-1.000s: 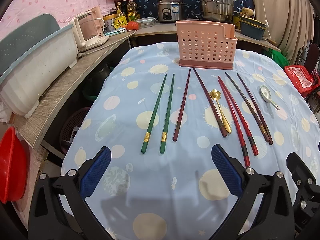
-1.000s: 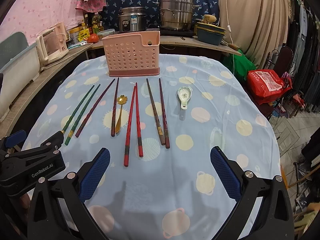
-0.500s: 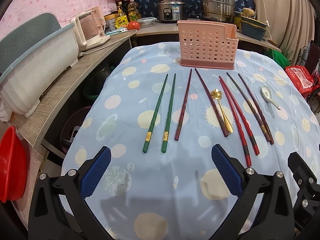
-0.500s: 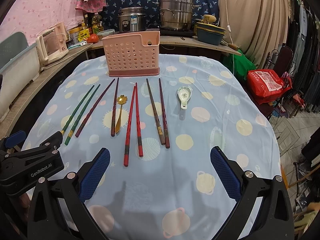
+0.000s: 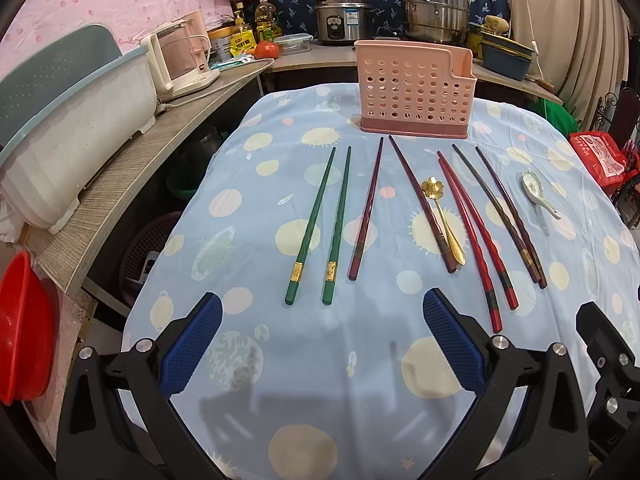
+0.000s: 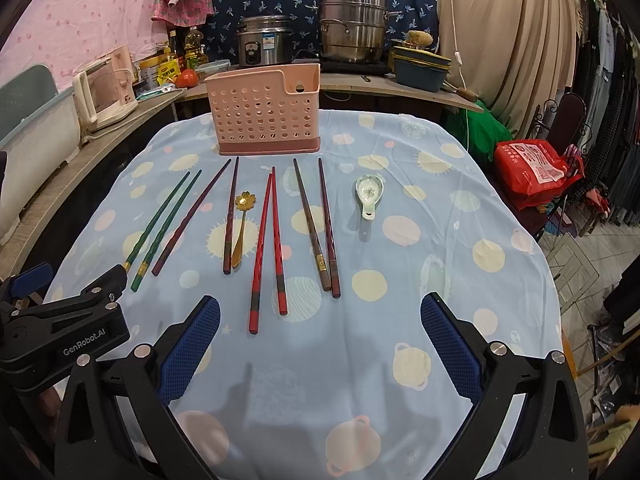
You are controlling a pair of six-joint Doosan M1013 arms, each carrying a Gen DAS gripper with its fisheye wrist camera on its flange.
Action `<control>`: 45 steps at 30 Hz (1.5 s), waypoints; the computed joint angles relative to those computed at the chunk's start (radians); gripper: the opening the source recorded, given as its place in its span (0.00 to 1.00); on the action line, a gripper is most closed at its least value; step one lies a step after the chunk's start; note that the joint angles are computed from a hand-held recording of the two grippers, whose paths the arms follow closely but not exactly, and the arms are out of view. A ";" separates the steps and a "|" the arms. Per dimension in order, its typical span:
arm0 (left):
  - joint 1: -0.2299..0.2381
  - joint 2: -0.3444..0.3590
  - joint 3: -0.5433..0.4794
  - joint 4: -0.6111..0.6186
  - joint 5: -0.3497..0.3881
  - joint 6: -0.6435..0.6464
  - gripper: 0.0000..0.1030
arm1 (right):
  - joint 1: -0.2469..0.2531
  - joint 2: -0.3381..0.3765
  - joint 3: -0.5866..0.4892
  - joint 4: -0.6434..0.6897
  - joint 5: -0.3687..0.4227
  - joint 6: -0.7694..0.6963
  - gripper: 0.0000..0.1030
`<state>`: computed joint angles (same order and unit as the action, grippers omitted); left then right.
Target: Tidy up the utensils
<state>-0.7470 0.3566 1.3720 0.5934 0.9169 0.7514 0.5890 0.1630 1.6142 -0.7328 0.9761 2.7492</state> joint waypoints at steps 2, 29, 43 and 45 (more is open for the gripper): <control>0.000 0.000 0.001 -0.001 -0.001 0.001 0.93 | 0.000 0.000 0.000 0.000 -0.001 0.000 0.93; 0.001 0.001 -0.003 -0.004 -0.004 0.003 0.93 | 0.002 0.002 -0.004 -0.009 0.000 0.007 0.93; 0.014 0.024 -0.036 -0.011 0.016 0.008 0.93 | -0.025 0.026 -0.035 0.016 -0.020 -0.037 0.93; 0.019 0.027 -0.039 -0.012 0.015 0.006 0.93 | -0.033 0.032 -0.039 0.023 -0.026 -0.044 0.93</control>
<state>-0.7276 0.3841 1.3328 0.5814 0.9320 0.7578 0.5563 0.1946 1.5748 -0.7102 0.9505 2.7047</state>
